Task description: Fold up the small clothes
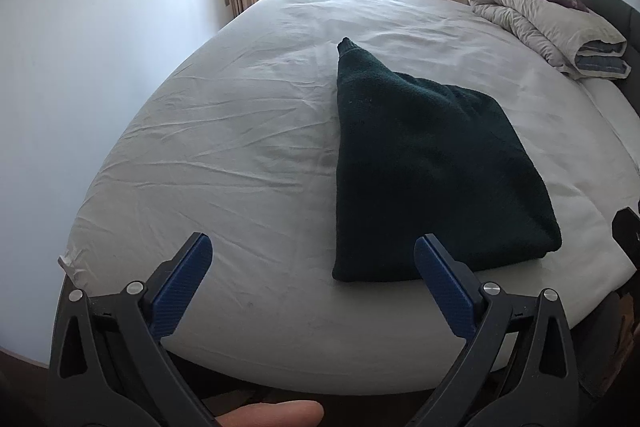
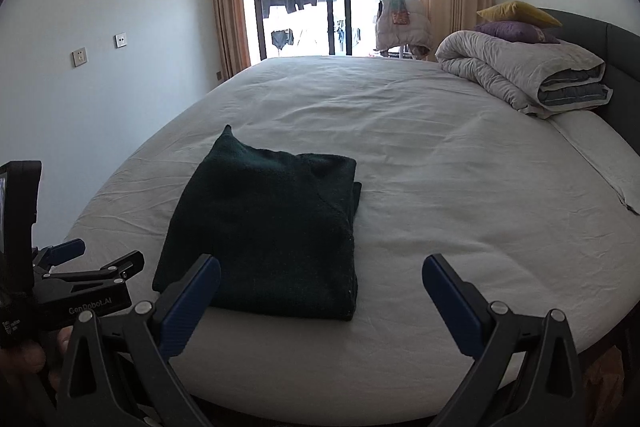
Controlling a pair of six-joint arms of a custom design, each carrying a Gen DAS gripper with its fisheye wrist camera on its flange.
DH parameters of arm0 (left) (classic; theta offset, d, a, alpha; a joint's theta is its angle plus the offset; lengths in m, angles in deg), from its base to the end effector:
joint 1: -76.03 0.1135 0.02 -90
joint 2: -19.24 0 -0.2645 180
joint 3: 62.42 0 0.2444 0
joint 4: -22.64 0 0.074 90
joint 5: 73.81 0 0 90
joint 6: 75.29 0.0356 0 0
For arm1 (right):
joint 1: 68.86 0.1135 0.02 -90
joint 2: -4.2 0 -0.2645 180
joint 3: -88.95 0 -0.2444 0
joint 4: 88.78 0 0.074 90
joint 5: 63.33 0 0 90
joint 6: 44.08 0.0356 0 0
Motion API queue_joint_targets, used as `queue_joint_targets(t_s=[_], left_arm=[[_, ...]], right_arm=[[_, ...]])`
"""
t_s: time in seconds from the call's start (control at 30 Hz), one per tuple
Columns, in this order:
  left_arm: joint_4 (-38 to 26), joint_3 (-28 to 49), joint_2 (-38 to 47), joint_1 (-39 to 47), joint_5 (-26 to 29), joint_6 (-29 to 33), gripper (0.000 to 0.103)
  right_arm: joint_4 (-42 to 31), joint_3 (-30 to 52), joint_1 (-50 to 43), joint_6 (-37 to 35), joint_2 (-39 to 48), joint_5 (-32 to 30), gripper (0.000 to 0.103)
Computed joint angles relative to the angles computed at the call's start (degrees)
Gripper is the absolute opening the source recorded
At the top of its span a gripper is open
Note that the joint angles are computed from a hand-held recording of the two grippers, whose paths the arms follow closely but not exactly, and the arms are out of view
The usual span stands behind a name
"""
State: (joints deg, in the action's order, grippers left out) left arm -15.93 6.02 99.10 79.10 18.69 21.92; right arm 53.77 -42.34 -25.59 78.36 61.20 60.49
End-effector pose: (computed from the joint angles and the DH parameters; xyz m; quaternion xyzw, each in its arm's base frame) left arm 0.2831 0.0136 0.2416 0.0414 0.9386 0.0102 0.3425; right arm 0.1520 0.1159 0.2259 0.0254 0.8927 0.0084 0.4499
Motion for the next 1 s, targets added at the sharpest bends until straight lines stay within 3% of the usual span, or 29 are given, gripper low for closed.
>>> queue_joint_targets(t_s=[1.0], left_arm=[[1.8,-0.9,2.2,-1.1,-1.1,-0.8,0.103]], right_arm=[[1.1,-0.6,-1.0,1.6,5.2,-4.1,0.103]])
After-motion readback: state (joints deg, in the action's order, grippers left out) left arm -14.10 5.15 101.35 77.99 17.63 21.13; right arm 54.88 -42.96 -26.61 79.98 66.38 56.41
